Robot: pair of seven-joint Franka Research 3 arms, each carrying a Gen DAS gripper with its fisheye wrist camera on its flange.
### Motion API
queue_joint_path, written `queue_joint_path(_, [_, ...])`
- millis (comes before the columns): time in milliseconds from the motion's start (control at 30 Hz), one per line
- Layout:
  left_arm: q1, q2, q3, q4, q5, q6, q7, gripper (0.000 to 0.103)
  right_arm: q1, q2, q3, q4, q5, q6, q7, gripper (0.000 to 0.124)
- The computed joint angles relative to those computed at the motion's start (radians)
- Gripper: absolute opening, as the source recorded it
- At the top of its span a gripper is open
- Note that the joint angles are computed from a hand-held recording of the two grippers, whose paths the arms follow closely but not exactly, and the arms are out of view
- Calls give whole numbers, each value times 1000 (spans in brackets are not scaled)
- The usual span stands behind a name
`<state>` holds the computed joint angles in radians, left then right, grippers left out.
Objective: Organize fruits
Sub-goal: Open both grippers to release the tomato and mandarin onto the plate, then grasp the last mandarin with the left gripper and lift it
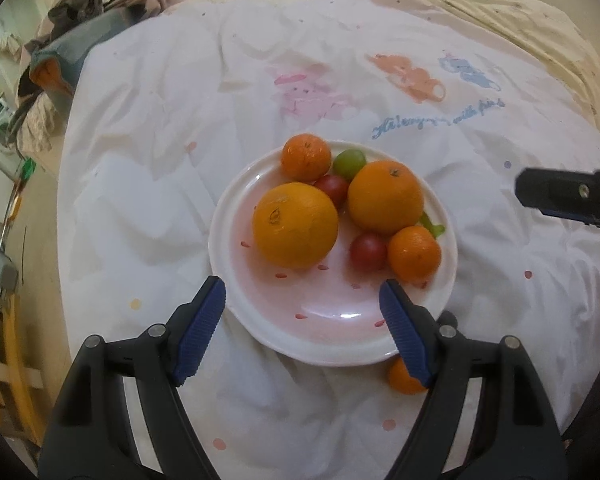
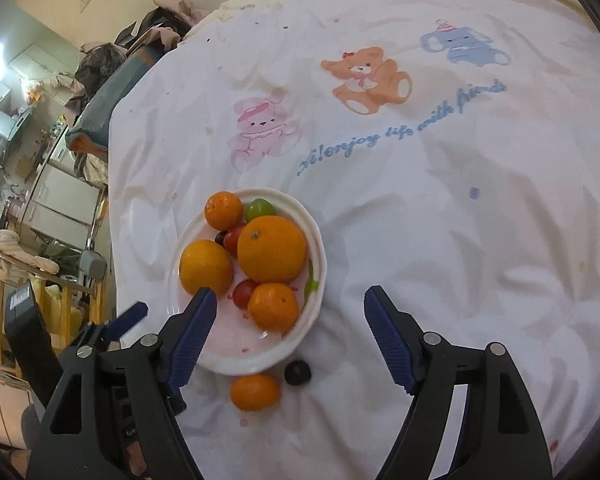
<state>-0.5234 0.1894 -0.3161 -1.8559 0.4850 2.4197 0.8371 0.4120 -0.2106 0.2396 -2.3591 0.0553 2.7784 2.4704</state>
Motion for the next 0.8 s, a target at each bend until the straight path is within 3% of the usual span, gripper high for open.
queue_joint_path(233, [20,-84,-1,-75,-6,64,-38,77,-9,-133,34,-82,-19,-22,44,79])
queue_joint_path(367, [21,-116,-10,-97,42,55,-47,77,-13,-213,63,-150,2,-22,89,79])
queue_joint_path(533, [22,-139,-25,-123,9,64,-1,77,-30,-244,89,-181,15,-29,138,80])
queue_joint_path(633, [25,-145,-31,-138,-70,61,30,77,-47,-244,103,-177,-11,-51,157,80])
queue_joint_path(800, [33,-122,-51,-132,-335,44,262,77,-46,-243,94,-185,-14,-57,166,80])
